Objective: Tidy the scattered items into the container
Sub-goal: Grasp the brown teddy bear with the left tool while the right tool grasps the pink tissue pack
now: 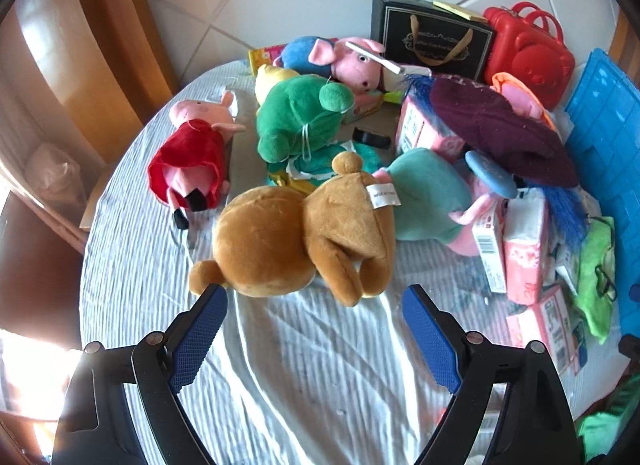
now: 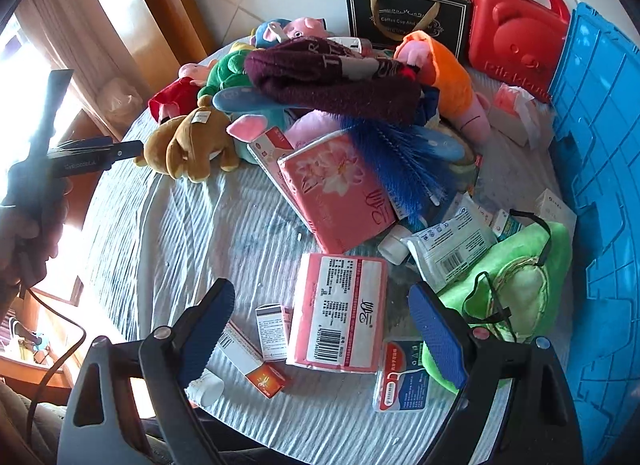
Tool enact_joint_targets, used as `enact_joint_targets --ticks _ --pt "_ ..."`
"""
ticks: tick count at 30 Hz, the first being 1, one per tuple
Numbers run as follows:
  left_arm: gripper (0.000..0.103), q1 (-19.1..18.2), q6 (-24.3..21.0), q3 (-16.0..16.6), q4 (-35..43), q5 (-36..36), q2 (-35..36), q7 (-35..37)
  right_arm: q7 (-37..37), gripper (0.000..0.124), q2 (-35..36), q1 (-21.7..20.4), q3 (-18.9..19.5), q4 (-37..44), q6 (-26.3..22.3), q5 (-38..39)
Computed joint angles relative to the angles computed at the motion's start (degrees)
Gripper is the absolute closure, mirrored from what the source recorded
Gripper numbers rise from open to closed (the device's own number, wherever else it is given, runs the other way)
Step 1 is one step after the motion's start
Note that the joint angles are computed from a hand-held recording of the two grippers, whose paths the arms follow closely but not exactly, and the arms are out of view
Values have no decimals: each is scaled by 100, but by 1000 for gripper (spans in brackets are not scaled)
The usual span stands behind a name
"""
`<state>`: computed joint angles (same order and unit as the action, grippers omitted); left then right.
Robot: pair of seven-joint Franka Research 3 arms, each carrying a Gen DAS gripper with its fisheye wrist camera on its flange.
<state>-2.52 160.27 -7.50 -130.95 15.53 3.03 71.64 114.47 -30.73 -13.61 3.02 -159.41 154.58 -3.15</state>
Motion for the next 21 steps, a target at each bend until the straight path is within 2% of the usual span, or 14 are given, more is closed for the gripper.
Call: enact_joint_targets --ticks 5,7,11,15,16,18,20,21 --pt "13 32 6 -110 439 -280 559 676 333 35 144 -111 112 73 32 -81" --pt "13 -47 -21 -92 692 -88 799 706 477 35 163 -168 151 94 -7 -161" --pt "13 -447 -167 233 1305 895 1358 75 657 35 137 -224 143 107 -161 -305" --pt "13 -576 -424 300 1859 1280 1911 -138 825 35 34 -283 127 75 -343 -444" --pt "13 -697 -450 407 1947 1536 2014 -294 854 35 35 -284 118 76 -378 -463" --pt "9 -1005 -456 691 2065 2268 2174 -712 889 35 46 -266 93 65 -415 -487" --pt "1 -1189 -580 812 2185 2819 2332 -939 912 35 105 -235 68 60 -411 -490" --pt "1 -1346 -653 938 2224 3237 2405 -1149 925 35 144 -222 56 55 -397 -490"
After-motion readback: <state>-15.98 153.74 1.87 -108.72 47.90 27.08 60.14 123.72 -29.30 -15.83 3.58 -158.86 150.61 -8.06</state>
